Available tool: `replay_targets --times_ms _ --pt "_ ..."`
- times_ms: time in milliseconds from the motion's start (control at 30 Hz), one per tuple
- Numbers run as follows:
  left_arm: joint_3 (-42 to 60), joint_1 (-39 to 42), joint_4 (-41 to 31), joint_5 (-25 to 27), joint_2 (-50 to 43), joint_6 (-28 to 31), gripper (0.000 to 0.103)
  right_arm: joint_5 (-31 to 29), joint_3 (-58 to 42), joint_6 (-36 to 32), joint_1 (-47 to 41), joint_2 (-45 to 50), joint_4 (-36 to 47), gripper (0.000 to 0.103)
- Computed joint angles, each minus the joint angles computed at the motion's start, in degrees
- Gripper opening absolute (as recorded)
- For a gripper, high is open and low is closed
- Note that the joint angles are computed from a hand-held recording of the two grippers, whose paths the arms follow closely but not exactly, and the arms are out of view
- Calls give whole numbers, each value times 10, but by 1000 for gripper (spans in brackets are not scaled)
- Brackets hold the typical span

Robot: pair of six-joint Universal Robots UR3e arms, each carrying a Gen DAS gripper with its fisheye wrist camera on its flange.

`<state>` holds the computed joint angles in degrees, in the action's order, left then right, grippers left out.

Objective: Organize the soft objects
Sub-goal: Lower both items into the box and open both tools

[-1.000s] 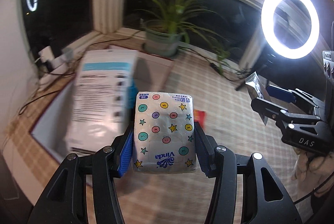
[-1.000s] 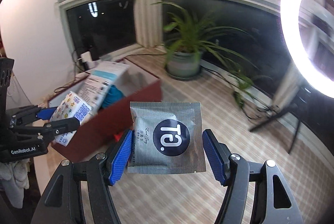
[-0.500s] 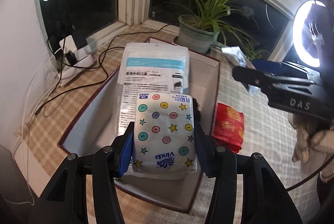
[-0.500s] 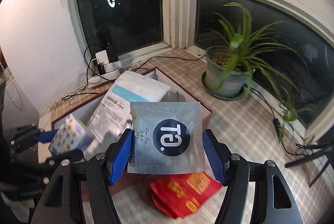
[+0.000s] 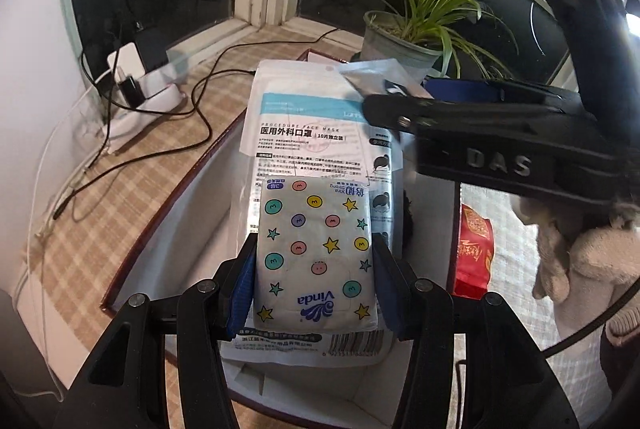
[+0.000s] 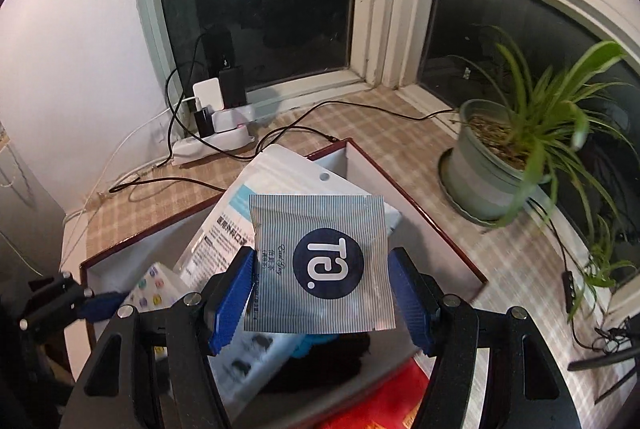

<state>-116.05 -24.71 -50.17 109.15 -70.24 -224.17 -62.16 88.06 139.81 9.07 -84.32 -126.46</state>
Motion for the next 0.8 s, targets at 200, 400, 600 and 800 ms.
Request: replay_targets --times_ms 200,400,600,800 --pt "-12 21 12 -16 7 9 52 -6 -45 15 16 42 14 69" --pt "-17 28 13 -22 13 4 59 0 -51 25 11 47 18 78" --pt "-12 19 8 -13 19 -1 59 11 -45 25 -2 31 25 78" --pt "-6 -4 -4 8 29 -22 59 32 -28 13 -30 -4 43 78"
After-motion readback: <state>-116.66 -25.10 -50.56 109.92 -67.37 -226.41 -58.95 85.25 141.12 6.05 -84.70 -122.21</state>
